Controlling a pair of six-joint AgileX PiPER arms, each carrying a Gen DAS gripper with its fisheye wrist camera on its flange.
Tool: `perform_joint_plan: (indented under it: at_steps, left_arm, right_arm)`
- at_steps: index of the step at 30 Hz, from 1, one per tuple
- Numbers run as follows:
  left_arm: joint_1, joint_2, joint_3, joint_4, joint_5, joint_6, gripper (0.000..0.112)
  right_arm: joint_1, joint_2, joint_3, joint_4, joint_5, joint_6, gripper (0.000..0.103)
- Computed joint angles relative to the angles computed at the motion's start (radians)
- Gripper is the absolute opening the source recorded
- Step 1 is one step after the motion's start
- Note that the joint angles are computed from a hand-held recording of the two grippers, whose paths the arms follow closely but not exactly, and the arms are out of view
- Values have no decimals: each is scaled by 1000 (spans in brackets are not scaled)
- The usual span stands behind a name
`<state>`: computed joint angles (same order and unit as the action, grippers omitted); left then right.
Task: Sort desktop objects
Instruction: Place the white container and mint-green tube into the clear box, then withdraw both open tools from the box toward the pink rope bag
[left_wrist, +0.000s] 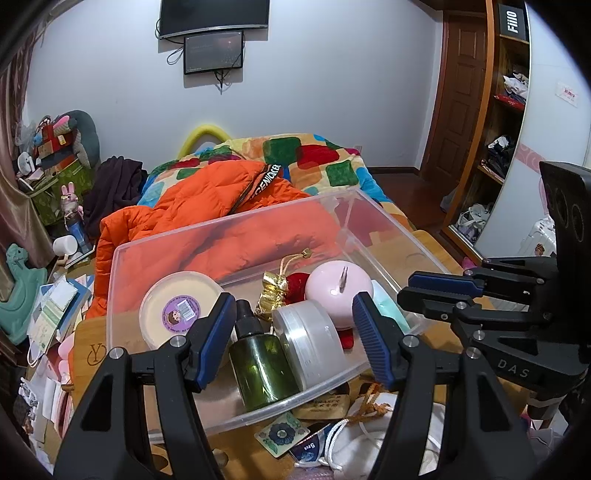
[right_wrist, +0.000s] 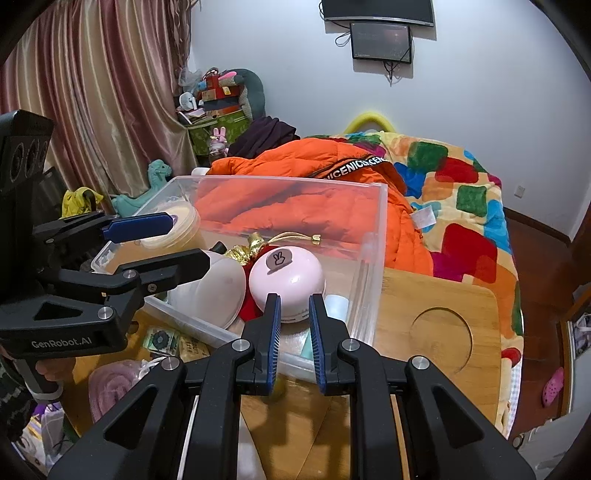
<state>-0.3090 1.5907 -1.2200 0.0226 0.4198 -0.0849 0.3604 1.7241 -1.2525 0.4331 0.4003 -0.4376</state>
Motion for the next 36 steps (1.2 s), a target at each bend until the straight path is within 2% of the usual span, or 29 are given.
perform_joint_plan:
  at_steps: [5,7,11,18,25,30,36]
  left_arm:
    - [-11,-34,25,15,0,-20,65]
    - [-14,-54,41,25,-1,-29,65]
    - [-24,-93,59,56,7,-60,65]
    - [-14,-158,105,46,16,-54,70]
    - [-2,-235,190,40,29,-49,73]
    - [-19,-285,267,127,41,-122,73]
    - [-7,-327,354,121,47,-134,74]
  right_arm:
    - [12,-35,34,-56,-18,62,17]
    - [15,-51,48,-82,-25,89,24]
    - [12,-86,70,-58,-5,81,30]
    - [30,-158,141,-58,-27,90,43]
    - [60,-219,217,-57,-32,90,45]
    - [86,-262,276,-59,-48,100,45]
    - [118,-302,331,-99,-66,143,45]
